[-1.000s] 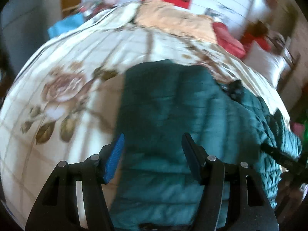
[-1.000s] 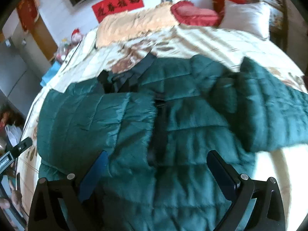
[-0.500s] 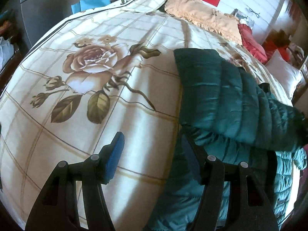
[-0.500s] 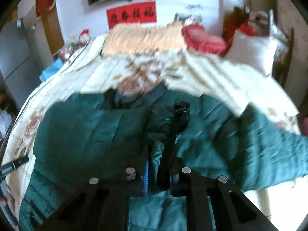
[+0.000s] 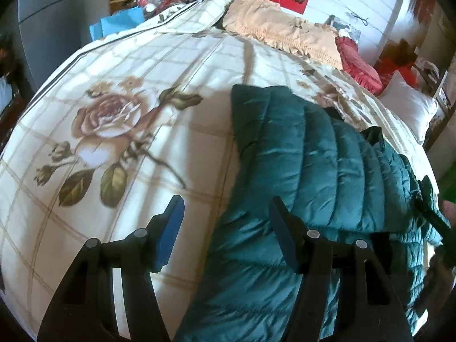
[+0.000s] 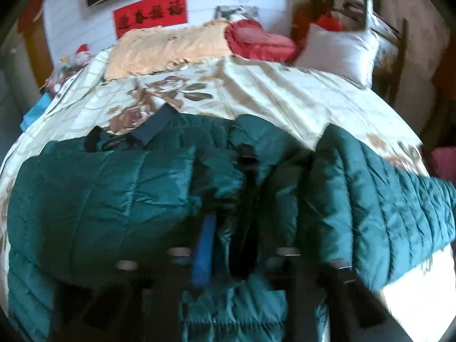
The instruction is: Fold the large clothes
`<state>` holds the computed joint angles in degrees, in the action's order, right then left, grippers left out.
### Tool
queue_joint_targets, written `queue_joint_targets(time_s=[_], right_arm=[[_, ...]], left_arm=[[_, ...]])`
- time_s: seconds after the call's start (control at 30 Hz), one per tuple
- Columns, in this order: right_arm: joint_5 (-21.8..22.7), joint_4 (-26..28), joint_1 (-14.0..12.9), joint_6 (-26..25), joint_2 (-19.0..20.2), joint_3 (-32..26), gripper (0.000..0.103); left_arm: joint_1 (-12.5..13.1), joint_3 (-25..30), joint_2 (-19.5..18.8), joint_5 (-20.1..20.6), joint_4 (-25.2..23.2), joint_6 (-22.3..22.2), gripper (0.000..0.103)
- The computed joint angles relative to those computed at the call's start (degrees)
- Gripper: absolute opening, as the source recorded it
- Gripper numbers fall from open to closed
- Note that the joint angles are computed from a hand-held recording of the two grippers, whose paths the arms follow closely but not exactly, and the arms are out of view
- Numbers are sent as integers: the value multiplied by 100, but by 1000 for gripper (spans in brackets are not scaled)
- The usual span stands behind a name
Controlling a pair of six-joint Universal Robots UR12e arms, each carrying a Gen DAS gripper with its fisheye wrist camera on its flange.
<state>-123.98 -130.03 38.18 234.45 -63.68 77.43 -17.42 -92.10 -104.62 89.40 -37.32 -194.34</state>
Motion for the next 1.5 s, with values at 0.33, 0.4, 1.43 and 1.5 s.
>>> queue_joint_targets(time_s=[0.33,0.4,1.43,1.5], right_arm=[[542,-667,181,-1282,271,-518,64],[722,-600,168,-1482,472,-770,64],[362,-564,177,-1131,587,-798,101],[270,-755,235,-1131,496,-681,101]], left_arm=[[-271,485,-510,360,304,140,62],[-299,537,-600,353,377,135,62],[-402,312,-583,649,860,281,78],[-425,260,-530,649,990,275,78]])
